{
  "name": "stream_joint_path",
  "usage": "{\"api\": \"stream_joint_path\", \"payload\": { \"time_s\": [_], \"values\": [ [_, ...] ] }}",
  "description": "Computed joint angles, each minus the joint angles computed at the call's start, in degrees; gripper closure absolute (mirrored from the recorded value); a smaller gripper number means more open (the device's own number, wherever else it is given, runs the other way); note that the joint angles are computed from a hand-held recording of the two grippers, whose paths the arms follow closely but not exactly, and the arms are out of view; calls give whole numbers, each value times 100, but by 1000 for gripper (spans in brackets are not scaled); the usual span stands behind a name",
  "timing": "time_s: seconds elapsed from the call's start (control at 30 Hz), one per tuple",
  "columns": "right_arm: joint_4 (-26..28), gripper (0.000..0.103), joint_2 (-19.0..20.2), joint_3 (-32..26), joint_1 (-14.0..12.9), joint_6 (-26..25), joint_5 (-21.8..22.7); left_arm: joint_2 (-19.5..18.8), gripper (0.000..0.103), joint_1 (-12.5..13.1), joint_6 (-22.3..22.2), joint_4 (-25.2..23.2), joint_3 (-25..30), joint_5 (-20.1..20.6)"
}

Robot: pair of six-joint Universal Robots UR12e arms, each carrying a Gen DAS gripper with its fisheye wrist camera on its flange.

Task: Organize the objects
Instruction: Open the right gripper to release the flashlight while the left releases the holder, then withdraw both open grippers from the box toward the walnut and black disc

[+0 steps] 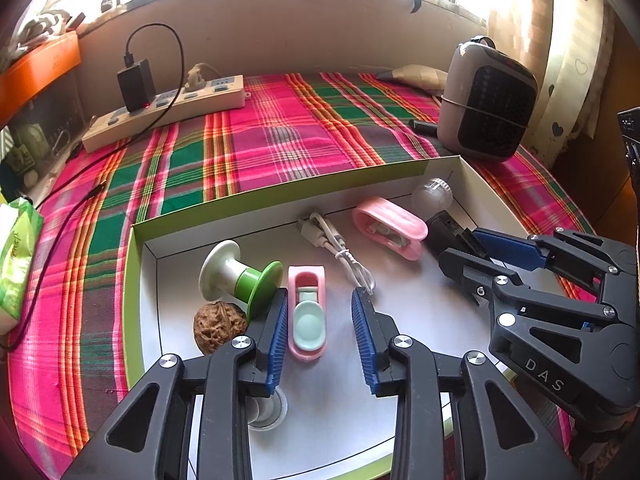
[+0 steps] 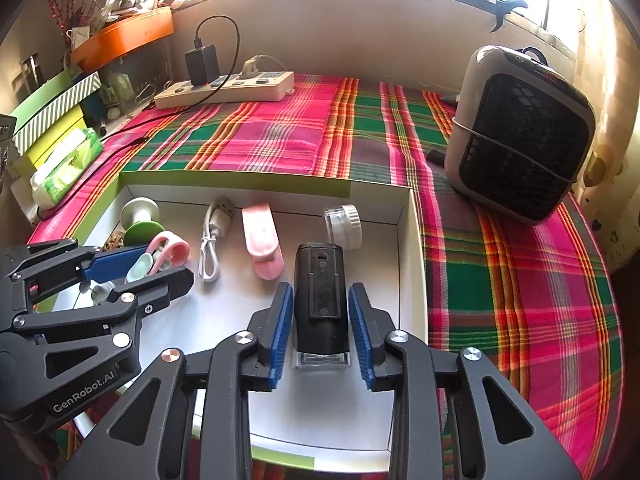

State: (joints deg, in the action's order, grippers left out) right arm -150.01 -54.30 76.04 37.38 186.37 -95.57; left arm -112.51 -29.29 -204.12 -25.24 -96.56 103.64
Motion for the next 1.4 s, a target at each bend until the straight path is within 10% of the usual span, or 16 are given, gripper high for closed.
{"api": "stream_joint_path", "payload": {
  "time_s": [1.4],
  "values": [
    [-683,65,-487,697,176,132,-87,436,71,-268,-233,319,-462,535]
  ]
}}
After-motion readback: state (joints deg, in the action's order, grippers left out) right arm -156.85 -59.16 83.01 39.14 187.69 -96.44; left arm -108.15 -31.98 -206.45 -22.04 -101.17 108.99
